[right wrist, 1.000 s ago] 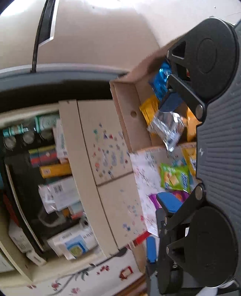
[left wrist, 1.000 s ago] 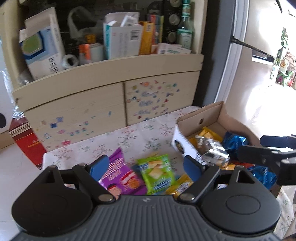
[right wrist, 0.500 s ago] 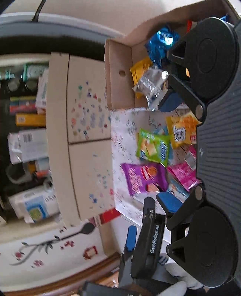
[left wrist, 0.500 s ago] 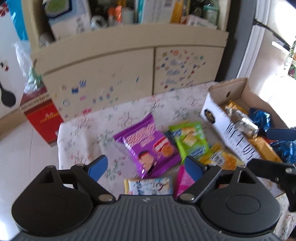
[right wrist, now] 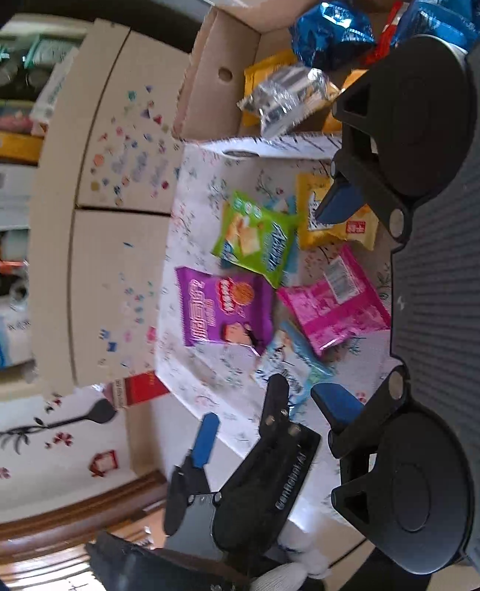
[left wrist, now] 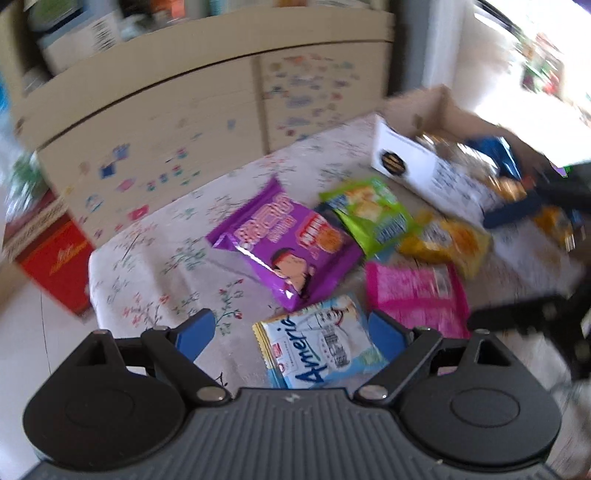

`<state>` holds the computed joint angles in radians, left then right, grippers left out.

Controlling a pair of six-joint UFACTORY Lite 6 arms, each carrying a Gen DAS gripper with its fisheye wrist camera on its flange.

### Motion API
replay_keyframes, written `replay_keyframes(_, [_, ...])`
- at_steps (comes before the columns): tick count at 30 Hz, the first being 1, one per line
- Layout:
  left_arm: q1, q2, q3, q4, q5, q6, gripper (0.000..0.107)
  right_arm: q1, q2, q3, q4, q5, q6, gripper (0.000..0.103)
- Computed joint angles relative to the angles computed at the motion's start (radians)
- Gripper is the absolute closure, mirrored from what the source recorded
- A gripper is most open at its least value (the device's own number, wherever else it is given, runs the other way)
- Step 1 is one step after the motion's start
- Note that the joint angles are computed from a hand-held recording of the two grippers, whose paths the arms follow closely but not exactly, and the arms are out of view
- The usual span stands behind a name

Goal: Organize snacks
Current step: 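Move both tools back over the remaining snacks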

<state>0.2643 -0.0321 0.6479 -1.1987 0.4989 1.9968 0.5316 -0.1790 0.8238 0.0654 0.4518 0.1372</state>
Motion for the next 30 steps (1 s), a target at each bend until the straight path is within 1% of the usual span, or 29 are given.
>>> replay_keyframes(2, [0.008,-0.001,-0.033,-0.056,0.007,0.167,0.017,0.005,0.026,0.009,0.006,-0.002,-0.009,0.007])
replay_keyframes(4, [-0.005,0.010,-0.051,-0.102,-0.001,0.284,0.017,0.004,0.048,0.021,0.016,-0.002,-0.020,0.007])
replay_keyframes(8, [-0.004,0.073,-0.043,-0.182,0.022,0.458,0.017,0.000,0.079,0.035,0.033,0.001,-0.042,0.009])
replay_keyframes(11, [0.006,0.120,-0.009,-0.183,0.065,0.465,0.017,-0.007,0.097,0.040,0.052,0.002,-0.067,0.011])
replay_keyframes(14, [0.004,0.186,0.048,-0.159,0.082,0.439,0.017,-0.016,0.123,0.046,0.080,-0.004,-0.104,0.014])
replay_keyframes(18, [0.015,0.245,0.103,-0.076,0.123,0.351,0.017,-0.020,0.154,0.056,0.082,-0.008,-0.111,0.019])
replay_keyframes(20, [0.018,0.249,0.108,-0.031,0.139,0.329,0.018,-0.022,0.164,0.062,0.081,-0.004,-0.106,0.025])
replay_keyframes(22, [0.016,0.240,0.100,0.022,0.141,0.305,0.018,-0.030,0.177,0.068,0.119,0.004,-0.142,0.028])
replay_keyframes(24, [0.004,0.231,0.087,0.076,0.117,0.280,0.020,-0.028,0.188,0.075,0.128,0.014,-0.156,0.030])
replay_keyframes(26, [0.022,0.219,0.075,0.107,0.135,0.272,0.020,-0.030,0.198,0.082,0.160,0.034,-0.193,0.034])
replay_keyframes(27, [0.022,0.214,0.078,0.135,0.136,0.245,0.020,-0.033,0.200,0.083,0.179,0.042,-0.214,0.034])
replay_keyframes(30, [0.028,0.178,0.052,0.146,0.119,0.254,0.021,-0.033,0.196,0.085,0.186,0.048,-0.227,0.034])
